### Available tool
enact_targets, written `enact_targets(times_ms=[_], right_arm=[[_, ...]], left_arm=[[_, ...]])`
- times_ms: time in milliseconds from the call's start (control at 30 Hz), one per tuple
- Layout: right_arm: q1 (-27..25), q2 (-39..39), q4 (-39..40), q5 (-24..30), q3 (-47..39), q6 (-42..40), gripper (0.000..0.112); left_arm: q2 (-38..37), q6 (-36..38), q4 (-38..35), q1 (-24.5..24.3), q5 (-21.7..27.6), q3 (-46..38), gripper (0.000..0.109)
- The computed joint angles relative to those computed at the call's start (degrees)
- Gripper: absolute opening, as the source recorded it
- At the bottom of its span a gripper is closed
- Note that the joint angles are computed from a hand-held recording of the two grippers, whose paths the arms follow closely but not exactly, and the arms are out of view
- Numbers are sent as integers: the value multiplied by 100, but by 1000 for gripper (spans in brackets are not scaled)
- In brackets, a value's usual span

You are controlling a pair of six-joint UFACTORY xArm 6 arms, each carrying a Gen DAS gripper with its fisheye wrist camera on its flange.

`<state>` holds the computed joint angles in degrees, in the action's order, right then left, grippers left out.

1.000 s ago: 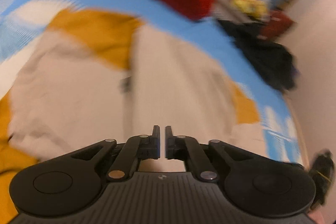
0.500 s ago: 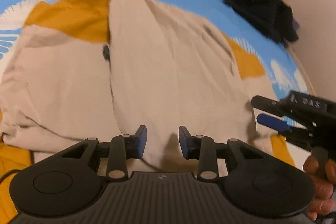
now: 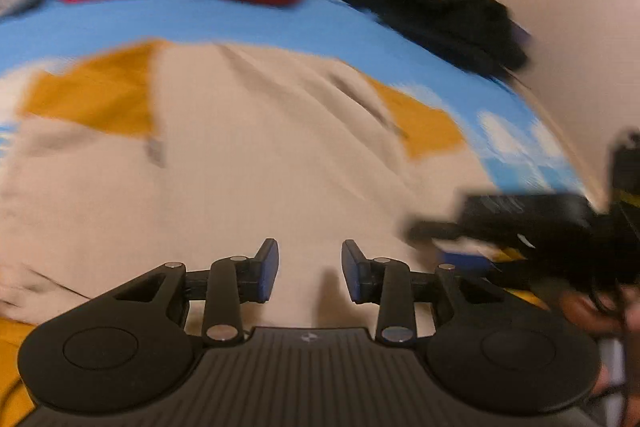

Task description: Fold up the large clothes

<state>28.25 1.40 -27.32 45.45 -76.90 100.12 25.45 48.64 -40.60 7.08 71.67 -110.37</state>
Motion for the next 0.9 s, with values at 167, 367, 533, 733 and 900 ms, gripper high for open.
enact_targets(times_ms=[167, 367, 533, 733, 900], right_arm=[[-207, 22, 336, -429, 111, -399, 48], [-290, 36, 639, -392, 38, -851, 50], [-387, -37, 915, -366, 204, -1131, 50], [-229, 55, 565, 256, -261, -1115, 51], [326, -236, -1366, 1024, -641, -680, 50]], left_arm=[[-549, 625, 1594, -444, -1208, 1210, 42], [-216, 210, 1684, -349, -629, 532, 41], [-201, 171, 1748, -319, -465, 467, 41], [-24, 36, 1013, 39, 25, -316, 43], [-880, 889, -462, 609, -577, 403, 43]])
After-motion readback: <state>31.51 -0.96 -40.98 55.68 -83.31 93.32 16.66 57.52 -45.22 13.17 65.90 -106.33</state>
